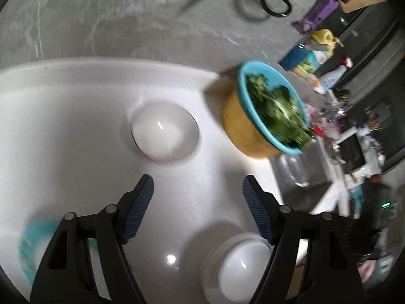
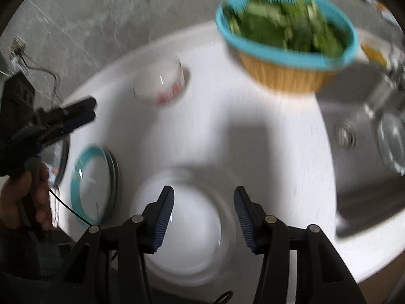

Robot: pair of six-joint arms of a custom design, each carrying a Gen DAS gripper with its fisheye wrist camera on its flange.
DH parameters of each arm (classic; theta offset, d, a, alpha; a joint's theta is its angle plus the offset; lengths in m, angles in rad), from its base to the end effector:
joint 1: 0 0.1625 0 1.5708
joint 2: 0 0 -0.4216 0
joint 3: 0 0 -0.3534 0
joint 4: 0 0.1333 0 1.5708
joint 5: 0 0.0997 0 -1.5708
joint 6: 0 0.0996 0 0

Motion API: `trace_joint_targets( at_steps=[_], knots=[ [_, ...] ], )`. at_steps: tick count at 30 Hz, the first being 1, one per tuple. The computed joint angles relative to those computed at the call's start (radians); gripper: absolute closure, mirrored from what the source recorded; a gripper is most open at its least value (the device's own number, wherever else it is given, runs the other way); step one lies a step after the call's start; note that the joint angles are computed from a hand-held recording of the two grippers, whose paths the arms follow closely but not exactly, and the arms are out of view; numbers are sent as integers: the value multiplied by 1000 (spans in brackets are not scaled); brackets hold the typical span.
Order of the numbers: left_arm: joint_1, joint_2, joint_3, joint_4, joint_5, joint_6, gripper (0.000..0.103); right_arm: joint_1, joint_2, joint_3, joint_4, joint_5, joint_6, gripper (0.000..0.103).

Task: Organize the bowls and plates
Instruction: 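Open both tools and move them to the red-flowered white bowl, then close the left tool on the red-flowered bowl rim while the right tool grips its opposite rim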

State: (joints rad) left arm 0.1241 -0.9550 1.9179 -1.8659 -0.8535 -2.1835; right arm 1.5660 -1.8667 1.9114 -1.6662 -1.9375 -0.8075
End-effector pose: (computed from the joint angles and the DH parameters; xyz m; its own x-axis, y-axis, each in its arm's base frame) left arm -0.4489 -0.2563 0.0959 -0.8161 -0.5385 -0.2098 -0.1939 0.5971 -0.7784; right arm 0.0960 -0.3349 0.4622 -0.6487 -0.7060 0.2842 -0.6711 0.7068 0.2237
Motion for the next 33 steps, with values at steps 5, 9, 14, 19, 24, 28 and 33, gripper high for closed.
trace_joint_targets(
  at_steps=[5,9,14,19,24,28,33],
  knots=[
    [112,-61,10,75,-48,127,31,101,136,-16,-137,60,28,50],
    [207,-120,121,-60,-103,246,33,146,276,-27,-198,27,93,50],
    [263,-152,233,-253,-123,350,33,181,400,-14,-264,-21,130,51],
    [303,-157,327,-448,-134,416,50,183,484,-5,-266,-48,179,51],
    [333,-124,362,-588,-128,494,59,176,537,-3,-270,-64,205,51],
    [351,-113,370,-621,-123,505,74,157,577,-12,-278,-83,243,51],
    [365,-85,358,-627,-129,520,85,148,599,-7,-278,-78,237,62]
  ],
)
